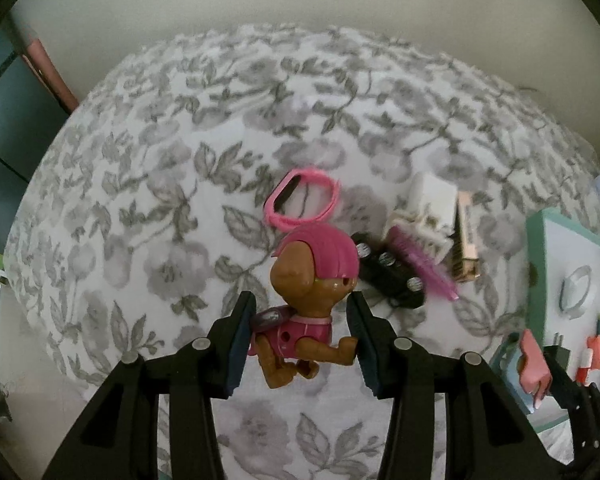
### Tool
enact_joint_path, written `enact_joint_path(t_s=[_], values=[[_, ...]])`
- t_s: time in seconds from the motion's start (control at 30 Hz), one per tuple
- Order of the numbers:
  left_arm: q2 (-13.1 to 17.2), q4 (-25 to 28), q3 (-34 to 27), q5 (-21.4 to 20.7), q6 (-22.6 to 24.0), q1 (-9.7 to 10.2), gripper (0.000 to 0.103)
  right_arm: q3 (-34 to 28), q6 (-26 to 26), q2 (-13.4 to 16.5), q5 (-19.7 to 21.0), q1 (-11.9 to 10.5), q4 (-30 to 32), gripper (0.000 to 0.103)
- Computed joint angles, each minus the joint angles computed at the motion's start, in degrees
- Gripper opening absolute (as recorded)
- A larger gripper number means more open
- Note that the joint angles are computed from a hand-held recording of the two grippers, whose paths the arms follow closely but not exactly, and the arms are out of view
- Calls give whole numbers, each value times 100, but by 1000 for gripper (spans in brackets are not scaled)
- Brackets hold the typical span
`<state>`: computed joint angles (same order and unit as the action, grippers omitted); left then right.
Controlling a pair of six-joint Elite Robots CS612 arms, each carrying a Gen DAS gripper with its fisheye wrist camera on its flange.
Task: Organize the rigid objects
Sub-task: 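Lift the puppy figure and pink-and-blue case and carry both over the tray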
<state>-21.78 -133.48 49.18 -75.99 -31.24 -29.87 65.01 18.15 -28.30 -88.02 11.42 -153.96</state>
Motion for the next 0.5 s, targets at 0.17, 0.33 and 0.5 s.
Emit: enact_joint_path(t_s=[0.17, 0.33, 0.5], values=[[-115, -304, 116, 80, 71, -82, 49, 210, 42, -166, -191, -63, -230, 72], [-114, -492, 61, 58, 232, -194, 49, 430, 190, -309, -311, -178, -470, 72], [-34, -501, -134, -10, 418, -287, 49, 599, 405, -401, -364, -311, -601, 72]])
